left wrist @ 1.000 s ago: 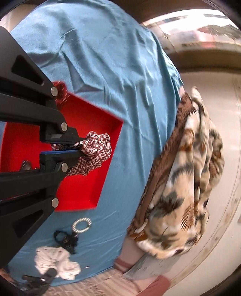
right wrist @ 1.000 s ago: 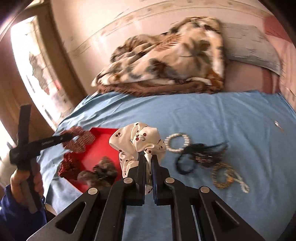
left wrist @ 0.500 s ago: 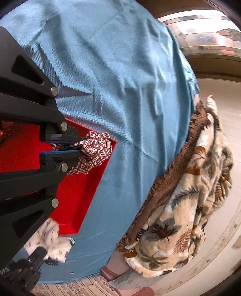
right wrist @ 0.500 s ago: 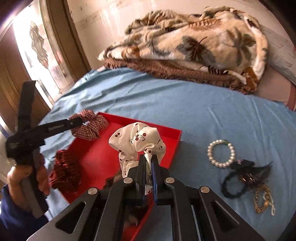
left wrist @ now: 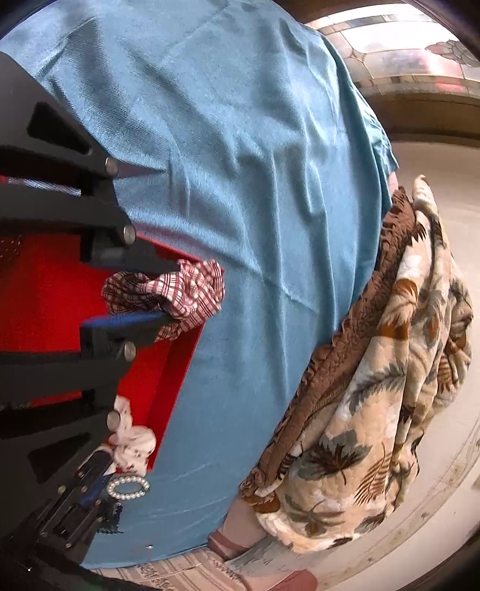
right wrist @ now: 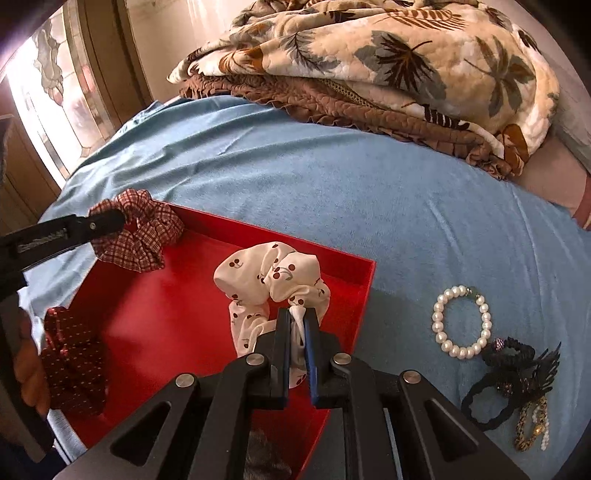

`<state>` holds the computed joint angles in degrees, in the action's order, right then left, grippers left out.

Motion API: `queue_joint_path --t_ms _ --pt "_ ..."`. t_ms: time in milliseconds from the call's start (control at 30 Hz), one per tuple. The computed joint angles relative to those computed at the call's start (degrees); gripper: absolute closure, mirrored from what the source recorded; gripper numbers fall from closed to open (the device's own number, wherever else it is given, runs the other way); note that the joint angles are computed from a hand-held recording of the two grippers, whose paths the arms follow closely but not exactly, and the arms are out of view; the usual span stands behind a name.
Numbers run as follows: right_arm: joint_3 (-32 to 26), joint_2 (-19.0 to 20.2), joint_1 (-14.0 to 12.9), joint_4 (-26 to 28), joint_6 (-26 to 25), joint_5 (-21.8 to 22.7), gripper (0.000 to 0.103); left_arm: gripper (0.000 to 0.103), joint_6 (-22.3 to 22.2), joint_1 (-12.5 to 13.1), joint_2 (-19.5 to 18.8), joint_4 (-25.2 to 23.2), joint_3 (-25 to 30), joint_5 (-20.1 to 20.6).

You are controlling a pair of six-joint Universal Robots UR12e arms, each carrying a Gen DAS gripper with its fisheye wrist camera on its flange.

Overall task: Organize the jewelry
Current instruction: 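Carry both scrunchies into the red tray and open both tools, then withdraw both tools from the tray toward the bracelets and hair ties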

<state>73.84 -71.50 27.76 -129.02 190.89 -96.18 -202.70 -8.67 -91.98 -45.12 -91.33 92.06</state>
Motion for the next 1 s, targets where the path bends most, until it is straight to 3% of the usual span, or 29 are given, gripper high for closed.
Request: queue_joint_path --t_ms 133,200,300,367,733,1000 --pt "-0.62 0.37 0.24 0.44 -0.01 -0.98 0.087 0.054 0.12 -0.5 0.57 1.94 -0.58 1.16" --pt "-0.56 0.22 0.38 0.1 0.06 -1.62 0.071 0.05 -0.37 -0.49 0.89 2.56 -0.88 1.13" --pt "-0.27 -0.13 0.67 -1.0 0.06 -3.53 0.055 0.046 -0.84 -0.47 1.41 3.22 -1.38 1.21" --pt "0.01 -0.51 0.61 -1.42 0.33 -3.88 0.05 0.045 -0.88 -0.71 1.59 3.46 -1.55 2.0" --pt "3.16 -3.75 0.33 -2.66 2.18 -3.84 0.043 0.042 1.98 -3.45 2.17 4.24 -2.41 9.3" --pt "6.77 -6.46 0.59 -4.47 2.46 -5.23 0.037 0.041 3.26 -4.62 2.35 4.46 -2.82 11.88"
